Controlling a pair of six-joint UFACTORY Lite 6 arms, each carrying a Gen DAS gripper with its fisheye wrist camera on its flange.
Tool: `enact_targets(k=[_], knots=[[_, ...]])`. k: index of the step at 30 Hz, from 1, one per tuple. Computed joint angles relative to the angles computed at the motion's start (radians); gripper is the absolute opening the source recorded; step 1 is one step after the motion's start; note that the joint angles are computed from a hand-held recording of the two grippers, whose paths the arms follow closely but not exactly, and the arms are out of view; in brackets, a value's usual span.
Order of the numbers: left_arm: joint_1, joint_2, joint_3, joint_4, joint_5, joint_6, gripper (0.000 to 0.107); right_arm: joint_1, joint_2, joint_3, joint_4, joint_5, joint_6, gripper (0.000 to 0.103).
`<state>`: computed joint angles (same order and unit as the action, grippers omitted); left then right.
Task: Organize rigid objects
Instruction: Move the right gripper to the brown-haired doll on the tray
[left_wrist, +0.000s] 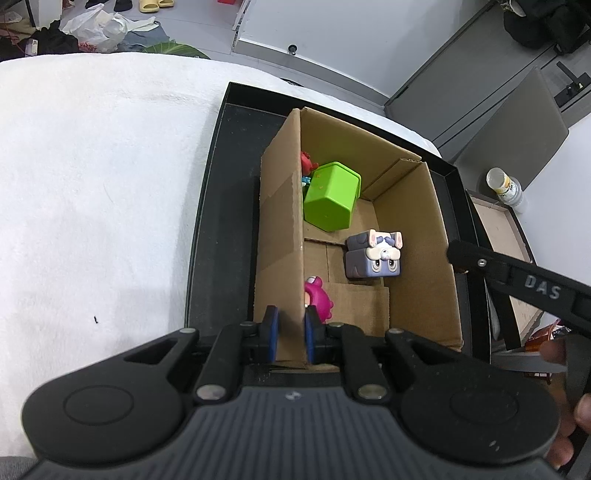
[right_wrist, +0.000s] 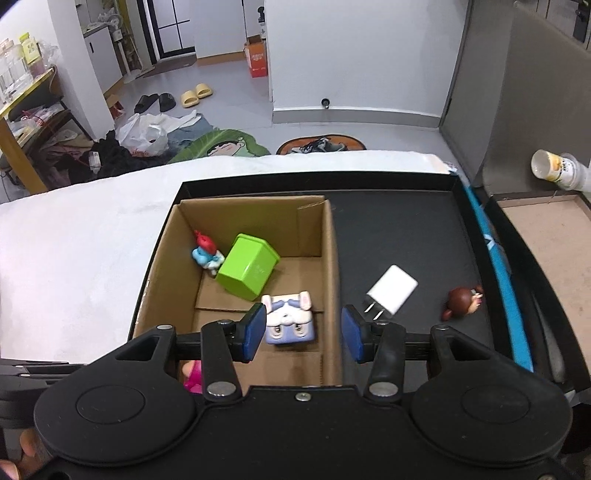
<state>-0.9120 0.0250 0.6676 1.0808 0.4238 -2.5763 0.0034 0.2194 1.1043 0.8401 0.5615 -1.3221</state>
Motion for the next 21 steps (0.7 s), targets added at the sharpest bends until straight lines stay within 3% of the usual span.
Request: enact_targets(k=[9, 21], knots=[[0.006, 0.001, 0.001, -0.007, 0.0, 0.013, 0.014, -0.068, 0.042, 0.065, 0.014, 0.019, -0.039, 0.056], [0.003, 0.001, 0.012, -0.047, 0.007, 0.056, 0.014, -0.15, 0.2, 0.256, -0.016, 0.111, -0.037, 0.085]])
